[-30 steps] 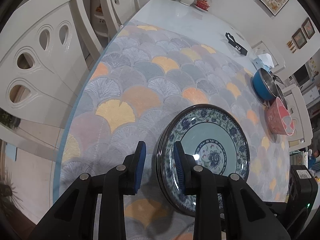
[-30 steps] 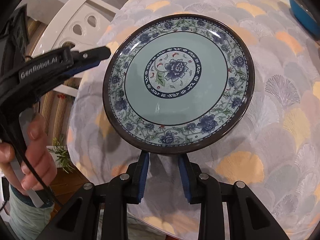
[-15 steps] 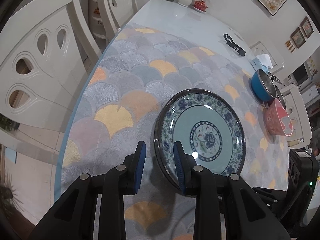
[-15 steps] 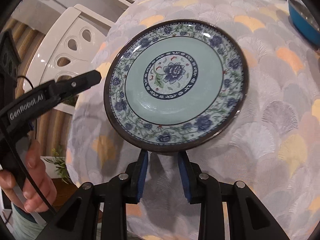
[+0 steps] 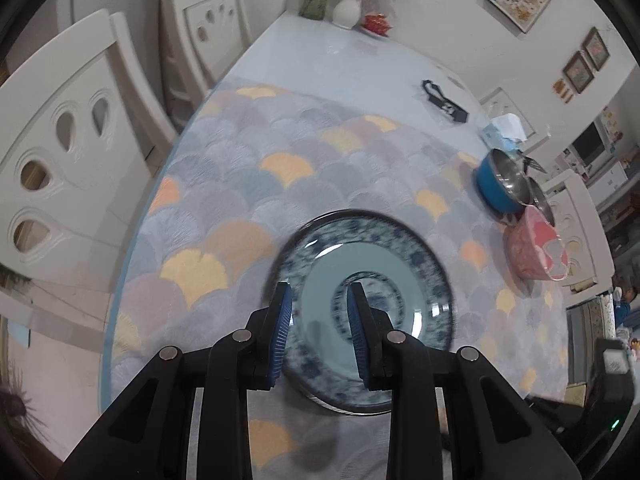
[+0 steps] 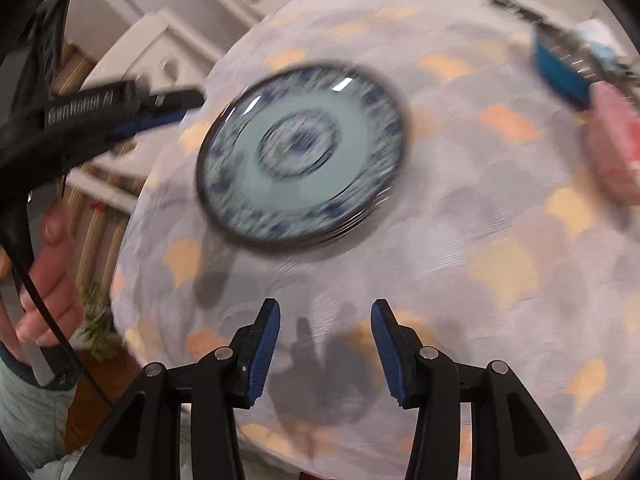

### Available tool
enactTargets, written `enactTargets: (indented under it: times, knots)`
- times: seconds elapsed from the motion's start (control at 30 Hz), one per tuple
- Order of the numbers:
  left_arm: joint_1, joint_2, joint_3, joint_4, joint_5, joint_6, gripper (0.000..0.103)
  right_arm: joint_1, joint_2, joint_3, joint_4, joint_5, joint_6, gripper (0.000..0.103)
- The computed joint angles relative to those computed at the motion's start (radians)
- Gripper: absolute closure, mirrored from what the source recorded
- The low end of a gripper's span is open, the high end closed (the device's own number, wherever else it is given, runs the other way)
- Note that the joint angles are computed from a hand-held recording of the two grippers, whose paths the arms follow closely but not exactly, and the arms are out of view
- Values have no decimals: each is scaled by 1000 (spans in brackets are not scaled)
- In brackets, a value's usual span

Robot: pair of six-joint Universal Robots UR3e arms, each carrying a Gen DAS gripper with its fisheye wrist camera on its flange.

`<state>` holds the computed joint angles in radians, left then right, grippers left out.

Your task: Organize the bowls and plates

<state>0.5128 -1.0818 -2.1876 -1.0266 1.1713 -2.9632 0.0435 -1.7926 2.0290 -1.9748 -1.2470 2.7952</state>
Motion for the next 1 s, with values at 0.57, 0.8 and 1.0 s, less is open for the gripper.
enactTargets:
  times: [0.57,0.8,1.0]
  knots:
    - [-552,-375,482,137,214,-375,69,-535,-87,-332,276,123,-263,41]
    - [-725,-553,763,68,319,-488,69,-658,-2,-485,377,182,-387,39]
    - [-831,-713,982,-8,394,-552,68,-720,92,-582,423,214,-450,39]
